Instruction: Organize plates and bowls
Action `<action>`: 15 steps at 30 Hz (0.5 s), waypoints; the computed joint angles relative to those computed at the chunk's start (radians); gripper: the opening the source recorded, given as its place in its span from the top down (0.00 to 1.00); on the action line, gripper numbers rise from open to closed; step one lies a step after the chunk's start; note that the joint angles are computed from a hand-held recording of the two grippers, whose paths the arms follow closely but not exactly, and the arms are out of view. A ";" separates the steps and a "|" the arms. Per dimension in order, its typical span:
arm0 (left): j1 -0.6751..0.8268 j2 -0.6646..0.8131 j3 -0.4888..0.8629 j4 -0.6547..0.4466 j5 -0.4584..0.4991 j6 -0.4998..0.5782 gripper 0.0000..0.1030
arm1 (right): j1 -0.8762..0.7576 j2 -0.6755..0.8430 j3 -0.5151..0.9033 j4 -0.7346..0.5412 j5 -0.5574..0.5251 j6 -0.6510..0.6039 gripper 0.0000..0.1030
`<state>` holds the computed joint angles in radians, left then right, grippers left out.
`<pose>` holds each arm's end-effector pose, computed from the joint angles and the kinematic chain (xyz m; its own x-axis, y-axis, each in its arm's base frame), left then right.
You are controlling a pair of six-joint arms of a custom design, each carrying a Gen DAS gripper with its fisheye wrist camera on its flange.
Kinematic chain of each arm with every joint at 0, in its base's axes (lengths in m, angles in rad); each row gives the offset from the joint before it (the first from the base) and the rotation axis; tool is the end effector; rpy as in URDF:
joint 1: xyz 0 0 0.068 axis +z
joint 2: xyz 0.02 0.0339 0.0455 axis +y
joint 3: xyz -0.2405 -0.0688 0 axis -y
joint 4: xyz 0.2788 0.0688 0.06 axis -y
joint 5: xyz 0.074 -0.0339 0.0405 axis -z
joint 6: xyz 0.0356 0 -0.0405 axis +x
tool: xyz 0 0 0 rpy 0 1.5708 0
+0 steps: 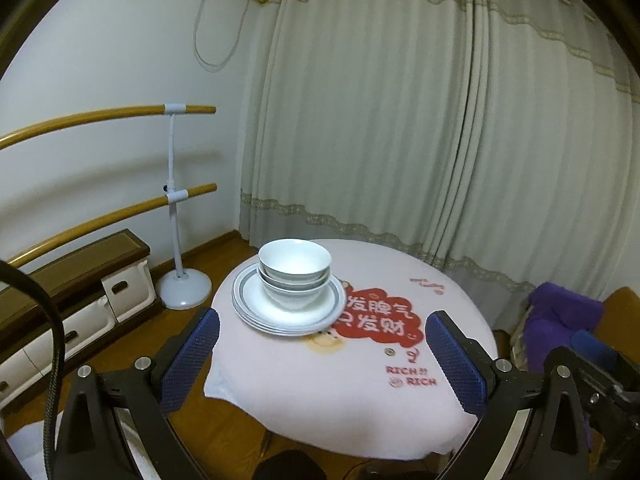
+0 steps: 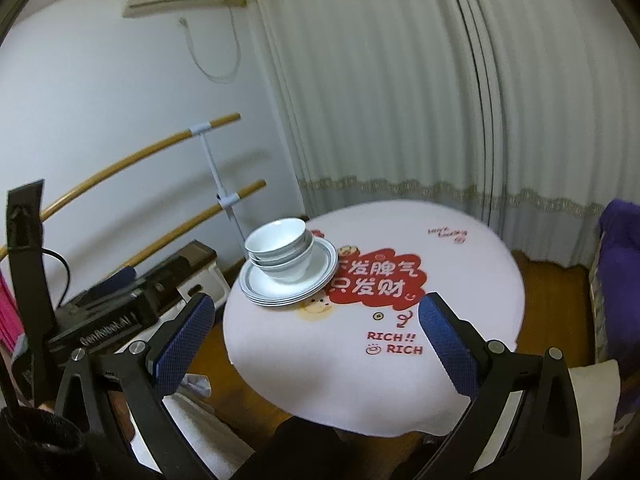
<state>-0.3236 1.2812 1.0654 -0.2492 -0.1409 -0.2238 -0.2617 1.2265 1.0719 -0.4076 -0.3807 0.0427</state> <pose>0.3184 -0.1015 0.2939 -0.4580 -0.0782 -0.8855 0.0966 0.9859 -0.1370 0.3068 -0.0685 0.2992 -0.5171 0.1795 -0.8369 -0.0414 0.9714 0.2340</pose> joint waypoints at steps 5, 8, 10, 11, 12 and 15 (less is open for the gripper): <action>-0.153 -0.238 -0.194 -0.010 -0.174 -0.030 0.01 | -0.067 -0.170 -0.108 0.001 -0.046 -0.039 0.00; -0.254 -0.316 -0.243 -0.015 -0.272 -0.050 0.01 | -0.099 -0.245 -0.149 -0.002 -0.062 -0.055 0.00; -0.319 -0.377 -0.287 -0.021 -0.344 -0.054 0.01 | -0.117 -0.293 -0.176 -0.009 -0.076 -0.066 0.00; -0.352 -0.404 -0.311 -0.019 -0.377 -0.057 0.01 | -0.129 -0.317 -0.193 -0.001 -0.090 -0.064 0.00; -0.384 -0.428 -0.334 -0.010 -0.414 -0.059 0.01 | -0.140 -0.337 -0.207 0.001 -0.102 -0.067 0.00; -0.439 -0.440 -0.384 0.051 -0.491 -0.044 0.01 | -0.161 -0.382 -0.241 0.013 -0.110 -0.076 0.00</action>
